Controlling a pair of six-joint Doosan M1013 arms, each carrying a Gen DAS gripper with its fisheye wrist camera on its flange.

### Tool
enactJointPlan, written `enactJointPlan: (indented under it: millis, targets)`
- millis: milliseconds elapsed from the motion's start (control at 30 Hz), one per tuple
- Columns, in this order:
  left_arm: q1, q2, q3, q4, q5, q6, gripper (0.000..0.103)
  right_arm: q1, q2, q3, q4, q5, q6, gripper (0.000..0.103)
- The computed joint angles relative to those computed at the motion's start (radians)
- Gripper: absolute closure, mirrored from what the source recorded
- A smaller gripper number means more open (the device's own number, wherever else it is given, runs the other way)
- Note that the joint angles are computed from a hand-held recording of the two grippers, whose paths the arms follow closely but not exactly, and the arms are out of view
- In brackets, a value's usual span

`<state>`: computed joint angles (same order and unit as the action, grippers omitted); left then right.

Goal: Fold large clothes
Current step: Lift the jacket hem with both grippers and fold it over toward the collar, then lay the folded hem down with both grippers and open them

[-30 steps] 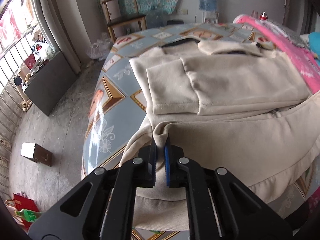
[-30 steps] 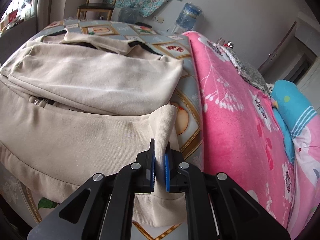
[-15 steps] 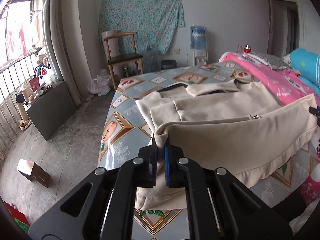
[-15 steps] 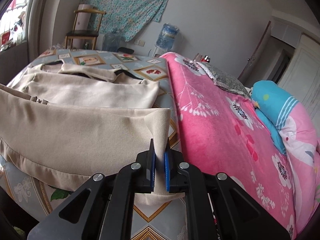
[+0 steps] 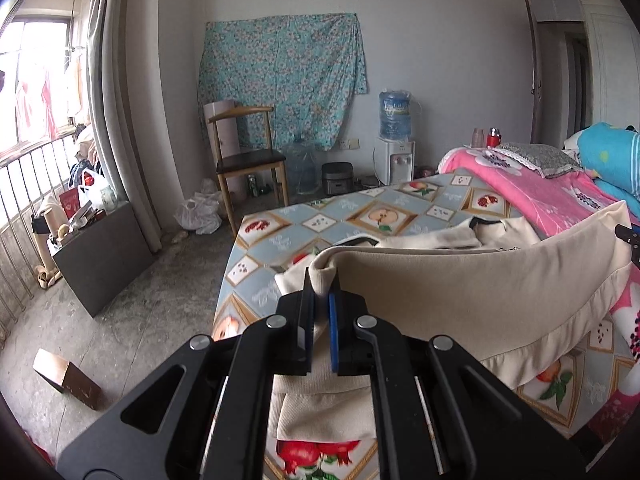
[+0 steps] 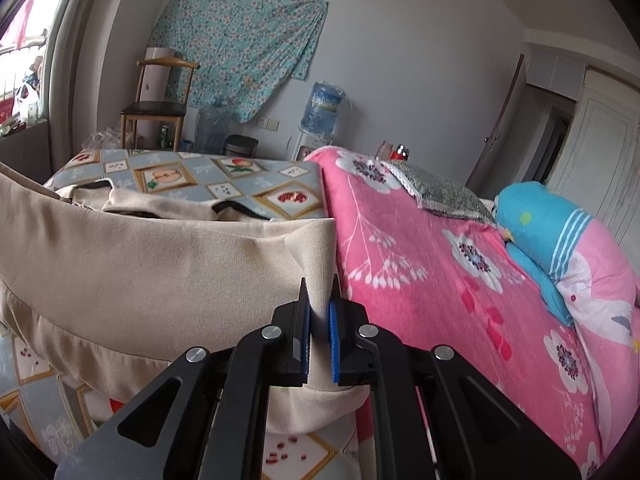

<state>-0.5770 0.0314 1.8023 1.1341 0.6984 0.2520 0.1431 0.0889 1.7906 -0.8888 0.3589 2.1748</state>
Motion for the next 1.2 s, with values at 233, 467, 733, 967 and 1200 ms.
enactJointPlan:
  millis: [233,467,733,967,1200]
  targets:
    - [0.049,0.071,-0.100,0.009,-0.023,0.063,0.098,-0.015,0.071,-0.096,0.067,-0.053,-0.094,0.095]
    - [0.112,0.172,-0.235,-0.080,-0.042,0.189,0.098,-0.043,0.196,-0.275,0.512,-0.051,-0.531,0.095]
    - [0.230,0.352,-0.460,-0.448,0.000,0.549,0.098,-0.043,0.401,-0.541,0.756,0.124,-0.789,0.095]
    - [0.305,0.538,-0.635,-0.785,0.220,0.812,0.095,-0.039,0.596,-0.758,0.792,0.428,-0.845,0.095]
    - [0.306,0.511,-0.587,-0.698,0.241,0.708,0.072,-0.097,0.597,-0.809,0.964,0.518,-0.805,0.061]
